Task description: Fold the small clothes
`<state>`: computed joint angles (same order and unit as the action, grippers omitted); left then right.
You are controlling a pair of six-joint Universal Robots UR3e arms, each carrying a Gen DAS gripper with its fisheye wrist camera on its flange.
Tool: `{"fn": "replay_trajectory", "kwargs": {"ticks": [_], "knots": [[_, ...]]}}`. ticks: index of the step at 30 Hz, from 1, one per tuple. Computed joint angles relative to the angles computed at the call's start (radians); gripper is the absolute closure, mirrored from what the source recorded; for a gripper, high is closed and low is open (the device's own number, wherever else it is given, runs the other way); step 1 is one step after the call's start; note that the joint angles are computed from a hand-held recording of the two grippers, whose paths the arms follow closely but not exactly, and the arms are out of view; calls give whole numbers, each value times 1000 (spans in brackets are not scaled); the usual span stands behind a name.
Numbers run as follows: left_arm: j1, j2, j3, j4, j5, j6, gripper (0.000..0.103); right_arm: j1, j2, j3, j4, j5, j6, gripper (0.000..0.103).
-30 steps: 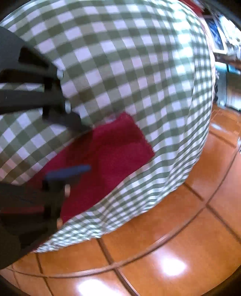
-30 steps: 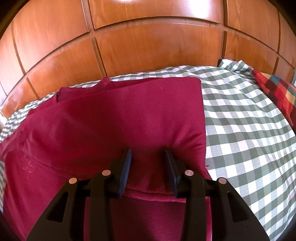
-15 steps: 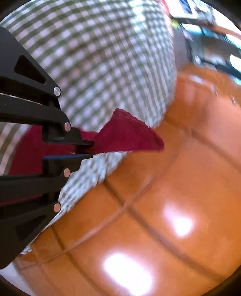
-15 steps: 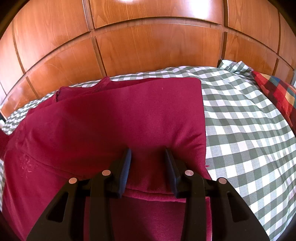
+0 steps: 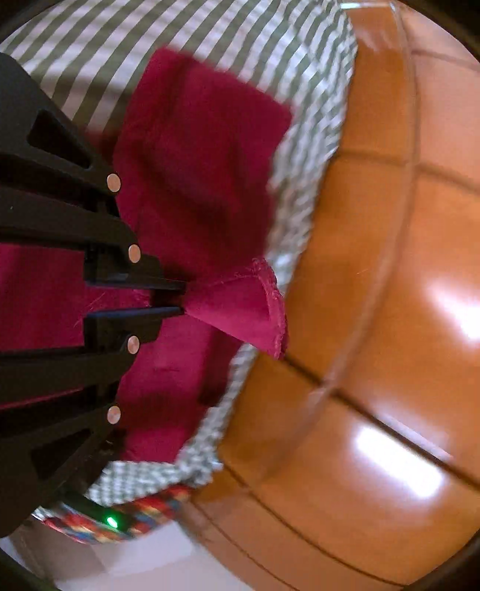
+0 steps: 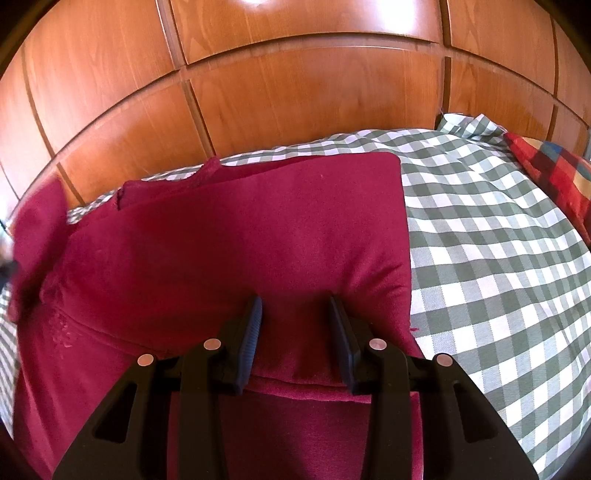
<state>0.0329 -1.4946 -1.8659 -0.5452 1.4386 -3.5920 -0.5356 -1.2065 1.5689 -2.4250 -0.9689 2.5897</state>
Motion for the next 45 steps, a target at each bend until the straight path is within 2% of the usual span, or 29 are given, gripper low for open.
{"fn": "replay_trajectory", "kwargs": {"ticks": [2,4,6,8,9,11,13,17,19,20,23,26,29,31,32,34,39,42,45], "knots": [[-62,-72,44,-12,55,-13,90,-4,2,-4,8,8,0,66],[-79,-62,34,-27,38,-24,84,-4,6,-11,16,8,0,67],[-89,-46,17,-16,38,-37,63,0,7,-25,35,2,0,65],[-111,-4,-10,-6,77,-35,58,1,14,-74,111,9,-15,57],[-104,28,-41,-1,70,-25,58,2,15,-101,156,12,-23,49],[-103,112,-111,5,85,-19,58,-6,-1,-147,259,43,-35,42],[-89,182,-173,0,92,-7,58,-26,-37,-143,309,104,-41,42],[-81,295,-289,-4,128,0,58,-48,-93,-181,565,253,-145,42],[-78,337,-343,-4,143,-10,58,-23,-90,-214,664,276,-184,42],[-78,365,-375,-10,154,-14,58,1,-83,-221,660,266,-162,42],[-68,390,-433,-1,147,-30,58,50,-38,-278,721,282,-110,53],[-40,417,-494,8,126,-29,58,121,-14,-312,753,283,-108,53],[-31,421,-524,29,114,-30,57,207,53,-385,779,264,-48,53],[-35,420,-525,37,117,-29,56,265,97,-435,763,213,5,75],[-29,423,-529,39,110,-28,55,300,113,-464,752,177,20,92],[-4,443,-541,36,87,-21,55,348,81,-443,659,111,42,96],[29,462,-562,37,60,-16,55,280,-55,-438,636,241,-20,96],[-5,424,-549,59,93,-27,52,190,-52,-537,701,320,-35,96],[-17,410,-548,71,108,-28,52,116,-13,-620,730,327,-40,96]]}}
